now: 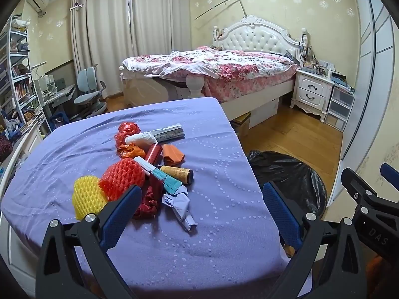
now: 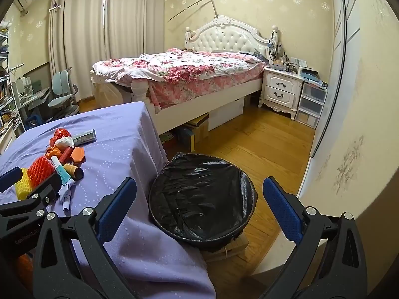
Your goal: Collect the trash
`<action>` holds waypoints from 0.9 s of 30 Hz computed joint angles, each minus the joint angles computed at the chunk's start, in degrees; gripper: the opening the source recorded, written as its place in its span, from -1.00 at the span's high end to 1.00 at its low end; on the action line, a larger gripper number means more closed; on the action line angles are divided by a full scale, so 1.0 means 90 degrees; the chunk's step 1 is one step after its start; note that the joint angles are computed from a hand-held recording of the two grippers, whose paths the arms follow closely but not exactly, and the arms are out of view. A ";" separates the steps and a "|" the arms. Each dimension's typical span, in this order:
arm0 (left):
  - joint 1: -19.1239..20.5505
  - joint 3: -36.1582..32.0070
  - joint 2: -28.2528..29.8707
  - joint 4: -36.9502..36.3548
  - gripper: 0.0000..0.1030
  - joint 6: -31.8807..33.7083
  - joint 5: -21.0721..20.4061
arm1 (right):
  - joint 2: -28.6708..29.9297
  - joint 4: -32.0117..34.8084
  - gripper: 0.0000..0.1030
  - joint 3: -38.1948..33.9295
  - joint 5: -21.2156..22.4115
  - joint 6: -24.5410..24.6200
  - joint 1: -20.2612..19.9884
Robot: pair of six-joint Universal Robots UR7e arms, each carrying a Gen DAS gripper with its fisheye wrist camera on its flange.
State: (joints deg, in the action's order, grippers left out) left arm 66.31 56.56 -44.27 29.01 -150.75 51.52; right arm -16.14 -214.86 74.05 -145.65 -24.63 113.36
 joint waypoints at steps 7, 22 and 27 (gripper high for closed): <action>0.0001 0.0035 -0.0004 -0.0055 -0.88 0.0021 -0.0002 | 0.0000 0.0012 -0.92 0.0004 -0.0003 0.0019 -0.0004; -0.0021 0.0155 -0.0048 -0.0119 -0.88 -0.0004 -0.0037 | 0.0005 0.0035 -0.92 0.0013 -0.0011 0.0047 -0.0007; -0.0019 0.0154 -0.0047 -0.0120 -0.88 0.0012 -0.0038 | 0.0007 0.0044 -0.92 0.0019 -0.0012 0.0064 -0.0014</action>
